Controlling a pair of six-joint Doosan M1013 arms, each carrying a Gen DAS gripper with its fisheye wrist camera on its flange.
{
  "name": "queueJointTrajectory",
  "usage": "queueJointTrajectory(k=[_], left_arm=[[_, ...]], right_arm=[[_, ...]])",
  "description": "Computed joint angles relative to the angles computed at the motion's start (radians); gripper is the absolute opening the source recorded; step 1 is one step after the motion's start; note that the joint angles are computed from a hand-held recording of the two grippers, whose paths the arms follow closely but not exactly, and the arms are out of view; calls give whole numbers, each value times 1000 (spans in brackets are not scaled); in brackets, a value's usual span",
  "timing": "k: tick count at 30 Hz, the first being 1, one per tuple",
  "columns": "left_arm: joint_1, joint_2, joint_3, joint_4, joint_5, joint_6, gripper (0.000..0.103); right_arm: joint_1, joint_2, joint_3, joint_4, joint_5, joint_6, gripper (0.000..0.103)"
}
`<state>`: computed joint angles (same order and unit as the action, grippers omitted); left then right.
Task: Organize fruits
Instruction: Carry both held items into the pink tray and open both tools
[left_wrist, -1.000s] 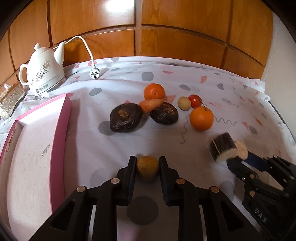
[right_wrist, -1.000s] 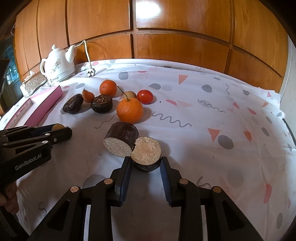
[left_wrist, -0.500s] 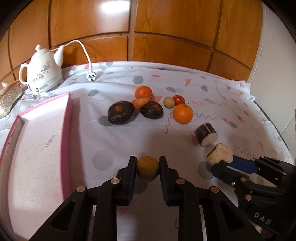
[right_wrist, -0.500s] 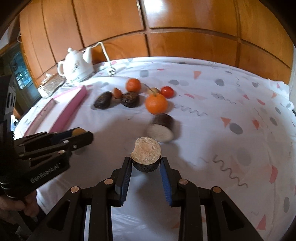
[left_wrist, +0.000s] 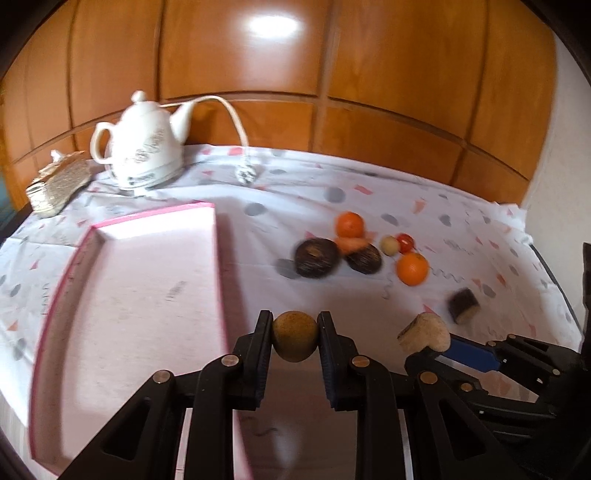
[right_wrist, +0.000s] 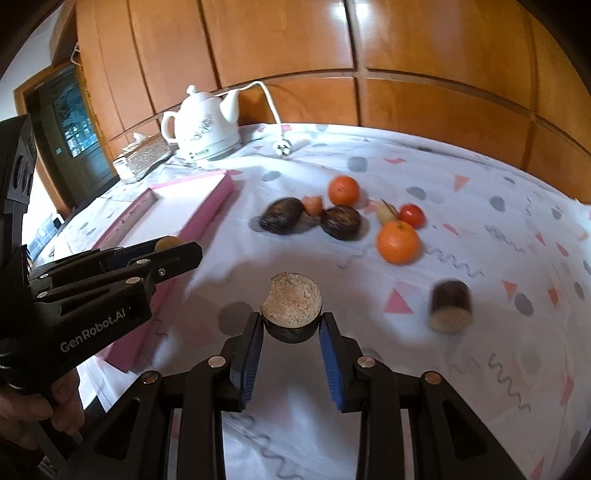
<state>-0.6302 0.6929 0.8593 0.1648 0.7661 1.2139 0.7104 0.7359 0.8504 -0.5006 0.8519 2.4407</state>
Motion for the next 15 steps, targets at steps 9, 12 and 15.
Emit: queueJointTrajectory(k=[9, 12, 15], left_arm=[[42, -26, 33, 160, 20, -200, 24], [56, -31, 43, 203, 33, -259, 25], [67, -36, 53, 234, 45, -309, 25]], right_arm=[[0, 90, -187, 157, 11, -219, 31], [-1, 138, -285, 211, 37, -285, 31], [1, 202, -415, 253, 86, -340, 31]])
